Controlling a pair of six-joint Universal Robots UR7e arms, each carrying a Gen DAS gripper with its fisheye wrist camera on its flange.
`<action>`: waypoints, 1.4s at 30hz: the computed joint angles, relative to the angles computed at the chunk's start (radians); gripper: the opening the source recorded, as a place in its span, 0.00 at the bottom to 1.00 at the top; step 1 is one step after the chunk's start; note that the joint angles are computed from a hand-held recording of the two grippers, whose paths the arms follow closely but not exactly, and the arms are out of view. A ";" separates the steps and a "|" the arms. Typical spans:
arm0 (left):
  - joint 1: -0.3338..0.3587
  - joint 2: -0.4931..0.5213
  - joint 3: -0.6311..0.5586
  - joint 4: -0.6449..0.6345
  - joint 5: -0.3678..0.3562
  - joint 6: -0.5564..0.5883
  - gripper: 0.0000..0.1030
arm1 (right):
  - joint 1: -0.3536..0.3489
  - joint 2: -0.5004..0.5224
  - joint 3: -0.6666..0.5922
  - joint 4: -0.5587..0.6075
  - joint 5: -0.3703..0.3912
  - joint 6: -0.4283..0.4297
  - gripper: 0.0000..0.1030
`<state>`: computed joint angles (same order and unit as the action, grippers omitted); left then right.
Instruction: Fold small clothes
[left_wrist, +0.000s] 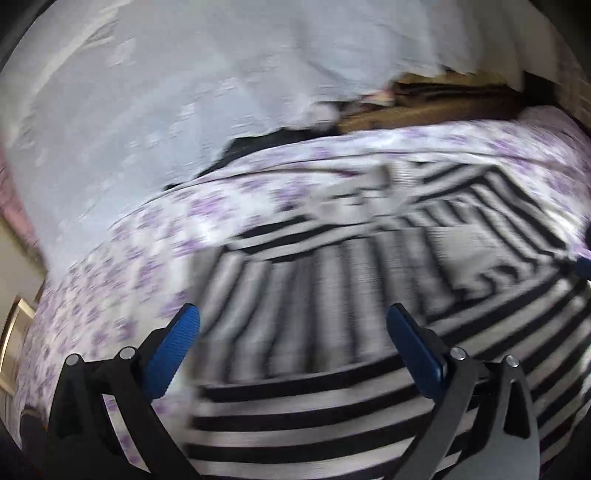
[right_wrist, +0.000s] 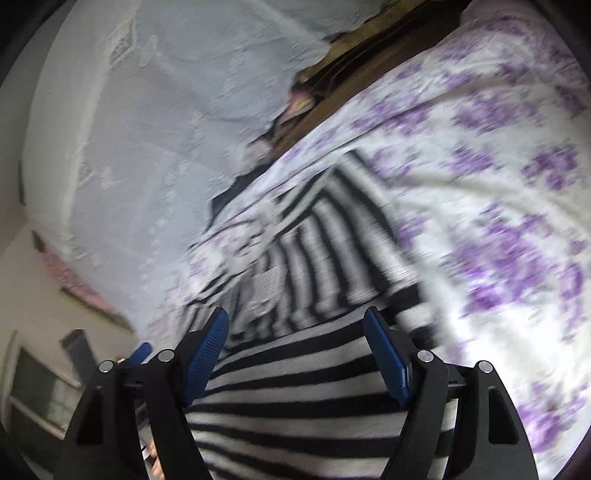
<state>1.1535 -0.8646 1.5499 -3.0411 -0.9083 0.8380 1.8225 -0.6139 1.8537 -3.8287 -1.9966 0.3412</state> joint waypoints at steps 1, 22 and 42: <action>0.015 0.006 -0.034 0.002 0.018 -0.018 0.96 | 0.002 0.002 -0.013 0.021 0.014 0.001 0.74; 0.128 0.128 -0.286 0.198 0.134 -0.181 0.96 | 0.013 0.210 -0.529 0.529 -0.275 -0.232 0.12; 0.128 0.285 -0.565 0.470 0.044 -0.351 0.96 | -0.023 0.226 -0.577 0.557 -0.097 -0.164 0.05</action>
<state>1.2811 -0.5796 0.9849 -2.5707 -0.8641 0.4869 1.7991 -0.3883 1.2767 -3.2714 -2.0938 0.1774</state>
